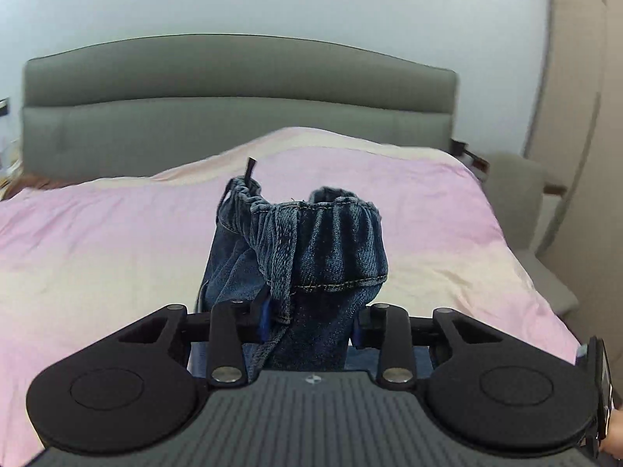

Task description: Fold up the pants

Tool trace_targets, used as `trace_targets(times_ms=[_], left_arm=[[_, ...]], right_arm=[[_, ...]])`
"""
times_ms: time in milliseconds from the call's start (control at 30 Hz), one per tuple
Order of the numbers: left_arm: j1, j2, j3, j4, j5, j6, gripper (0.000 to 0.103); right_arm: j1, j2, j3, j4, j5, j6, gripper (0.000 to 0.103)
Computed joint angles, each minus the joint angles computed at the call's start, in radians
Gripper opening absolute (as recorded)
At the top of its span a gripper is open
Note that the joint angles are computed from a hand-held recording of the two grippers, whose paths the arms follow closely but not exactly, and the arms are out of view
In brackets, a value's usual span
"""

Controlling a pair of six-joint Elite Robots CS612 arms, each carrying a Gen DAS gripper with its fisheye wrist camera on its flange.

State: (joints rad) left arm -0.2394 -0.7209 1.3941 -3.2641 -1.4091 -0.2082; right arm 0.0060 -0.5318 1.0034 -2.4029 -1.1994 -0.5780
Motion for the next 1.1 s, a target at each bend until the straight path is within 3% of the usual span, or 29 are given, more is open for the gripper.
trace_targets(times_ms=[300,433,533,633,700,833,933,1100], left_arm=[[-0.067,0.166,-0.220,0.218,-0.131,0.105,0.040],[-0.074,0.200,-0.257,0.327,-0.202,0.182,0.041],[-0.077,0.211,-0.270,0.412,-0.254,0.260,0.049],[-0.067,0.224,-0.286,0.423,-0.317,0.254,0.063],[-0.057,0.216,-0.275,0.418,-0.362,0.246,0.079],[-0.034,0.171,-0.205,0.384,-0.421,0.229,0.079],[-0.020,0.117,-0.105,0.314,-0.387,0.249,0.080],[-0.011,0.046,0.043,0.231,-0.226,0.300,0.085]], right_arm=[[-0.040,0.017,0.002,-0.011,0.088,0.034,0.058],[-0.053,0.020,0.014,-0.003,0.094,0.026,0.058],[-0.061,0.020,0.020,0.010,0.083,0.012,0.058],[-0.065,0.015,0.029,0.008,0.065,0.010,0.058],[-0.067,0.003,0.045,-0.010,0.058,0.014,0.058],[-0.072,-0.021,0.069,-0.044,0.056,0.026,0.058],[-0.073,-0.041,0.084,-0.085,0.072,0.051,0.058],[-0.065,-0.040,0.055,-0.089,0.126,0.151,0.058]])
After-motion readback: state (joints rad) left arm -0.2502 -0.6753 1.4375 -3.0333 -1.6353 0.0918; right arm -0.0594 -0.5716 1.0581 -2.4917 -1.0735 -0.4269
